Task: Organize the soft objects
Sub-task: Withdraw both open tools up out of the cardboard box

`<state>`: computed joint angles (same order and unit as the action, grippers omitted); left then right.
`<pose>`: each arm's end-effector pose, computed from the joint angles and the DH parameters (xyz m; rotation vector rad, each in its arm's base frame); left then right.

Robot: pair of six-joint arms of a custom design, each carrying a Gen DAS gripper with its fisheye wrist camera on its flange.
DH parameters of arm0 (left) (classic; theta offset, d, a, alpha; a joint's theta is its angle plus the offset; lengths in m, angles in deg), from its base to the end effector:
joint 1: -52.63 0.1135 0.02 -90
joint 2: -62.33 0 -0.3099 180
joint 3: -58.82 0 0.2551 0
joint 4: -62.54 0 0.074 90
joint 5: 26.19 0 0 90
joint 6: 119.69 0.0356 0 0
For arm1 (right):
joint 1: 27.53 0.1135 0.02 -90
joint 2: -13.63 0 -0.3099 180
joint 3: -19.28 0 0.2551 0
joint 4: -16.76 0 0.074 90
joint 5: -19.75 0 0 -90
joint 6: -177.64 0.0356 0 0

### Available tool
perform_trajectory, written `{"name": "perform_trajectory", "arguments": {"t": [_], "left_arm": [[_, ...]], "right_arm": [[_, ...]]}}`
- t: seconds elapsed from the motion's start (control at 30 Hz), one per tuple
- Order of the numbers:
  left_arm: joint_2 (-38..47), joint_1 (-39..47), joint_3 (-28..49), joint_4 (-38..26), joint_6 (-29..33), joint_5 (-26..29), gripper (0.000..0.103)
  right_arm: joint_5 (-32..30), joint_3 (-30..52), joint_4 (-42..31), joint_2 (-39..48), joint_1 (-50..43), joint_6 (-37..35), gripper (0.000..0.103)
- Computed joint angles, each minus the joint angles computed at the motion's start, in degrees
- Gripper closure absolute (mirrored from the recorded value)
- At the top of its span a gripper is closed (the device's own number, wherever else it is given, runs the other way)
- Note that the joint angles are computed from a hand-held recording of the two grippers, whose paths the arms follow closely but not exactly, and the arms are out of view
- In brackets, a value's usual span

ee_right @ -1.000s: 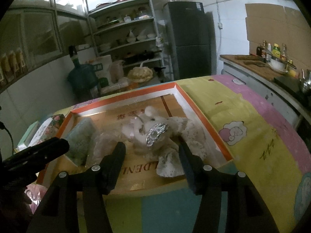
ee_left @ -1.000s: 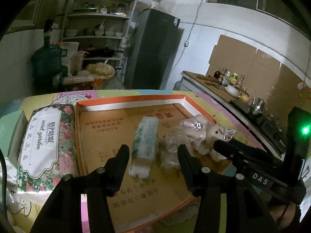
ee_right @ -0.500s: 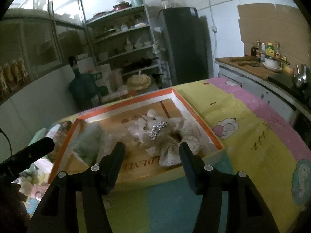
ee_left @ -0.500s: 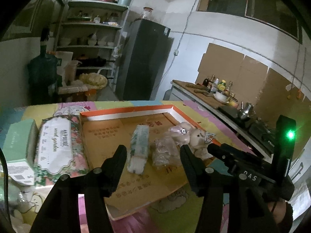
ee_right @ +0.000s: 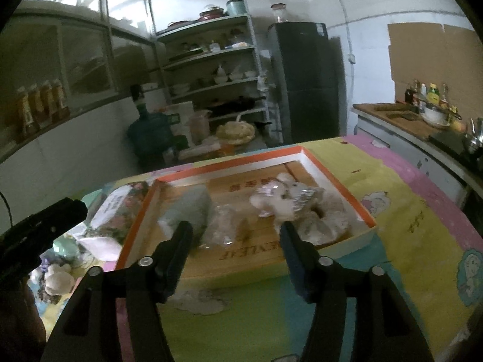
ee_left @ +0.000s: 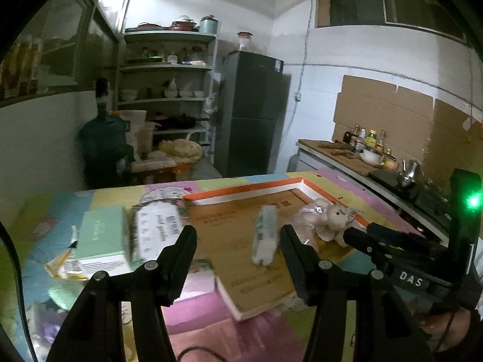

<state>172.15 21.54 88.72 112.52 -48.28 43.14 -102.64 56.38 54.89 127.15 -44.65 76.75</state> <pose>0.2315 -0.1249 0.1003 0.0084 2.0604 -0.1585 0.2782 -0.0657 0.0852 -0.1828 2.1336 0.3489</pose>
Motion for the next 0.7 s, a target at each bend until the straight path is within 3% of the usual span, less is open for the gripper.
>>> {"name": "perform_trajectory", "arguments": {"t": [0.47, 0.7], "left_arm": [[-1.55, 6.38, -9.02, 7.56, 0.3, 2.12, 0.046], [-0.29, 11.83, -14.54, 15.31, 1.39, 5.9, 0.046]], "right_arm": [[3.75, -5.28, 3.15, -4.02, 9.09, 2.04, 0.03], [6.32, -8.11, 4.8, -6.2, 15.1, 2.89, 0.029]]}}
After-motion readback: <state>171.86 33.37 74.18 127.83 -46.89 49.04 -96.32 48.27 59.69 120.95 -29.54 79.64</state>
